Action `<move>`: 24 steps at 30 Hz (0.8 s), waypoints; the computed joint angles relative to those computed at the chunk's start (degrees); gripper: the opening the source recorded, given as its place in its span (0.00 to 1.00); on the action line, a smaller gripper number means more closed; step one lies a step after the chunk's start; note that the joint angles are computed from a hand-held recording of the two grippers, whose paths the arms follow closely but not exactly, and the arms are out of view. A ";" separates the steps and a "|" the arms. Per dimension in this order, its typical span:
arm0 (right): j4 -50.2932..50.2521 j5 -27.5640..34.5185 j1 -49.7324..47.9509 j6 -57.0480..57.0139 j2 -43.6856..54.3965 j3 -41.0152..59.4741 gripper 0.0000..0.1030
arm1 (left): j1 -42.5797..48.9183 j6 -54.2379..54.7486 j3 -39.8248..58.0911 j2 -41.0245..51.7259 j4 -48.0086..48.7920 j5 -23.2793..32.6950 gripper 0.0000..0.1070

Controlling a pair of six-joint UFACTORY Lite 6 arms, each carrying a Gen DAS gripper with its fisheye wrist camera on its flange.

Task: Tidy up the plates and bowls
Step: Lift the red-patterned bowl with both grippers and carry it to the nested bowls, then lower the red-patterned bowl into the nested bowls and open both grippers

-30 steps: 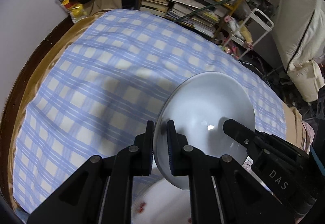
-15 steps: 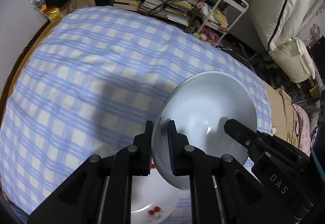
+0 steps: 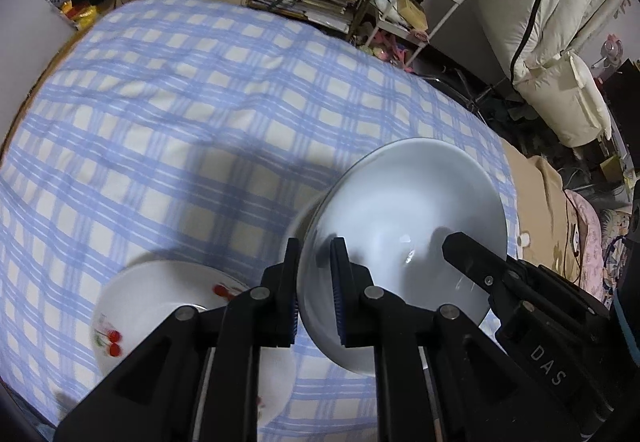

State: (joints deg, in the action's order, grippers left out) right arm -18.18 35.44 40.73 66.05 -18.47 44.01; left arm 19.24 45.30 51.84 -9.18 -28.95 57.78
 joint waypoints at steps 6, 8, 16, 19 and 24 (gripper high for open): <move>2.65 -1.27 -2.56 -3.77 -3.68 -5.78 0.11 | -4.38 -2.97 -4.49 -0.97 1.00 -3.37 0.14; 2.21 -1.47 -2.41 -3.22 -3.71 -6.86 0.10 | -5.66 -4.15 -5.47 -0.55 1.25 -4.52 0.14; 5.23 -5.89 -5.57 -8.65 -3.02 -11.52 0.10 | -10.60 -7.79 -8.23 0.37 4.41 -9.30 0.14; 8.06 -8.28 -7.15 -11.85 -2.83 -13.37 0.11 | -12.22 -9.94 -8.63 1.40 6.15 -10.77 0.14; 21.71 -14.58 -11.00 -24.91 -2.57 -17.88 0.11 | -14.65 -13.36 -9.87 1.75 10.27 -13.92 0.14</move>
State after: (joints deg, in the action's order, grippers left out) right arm 3.53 20.86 29.73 41.14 -21.05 26.13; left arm 4.59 31.94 41.97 -7.43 -18.68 43.86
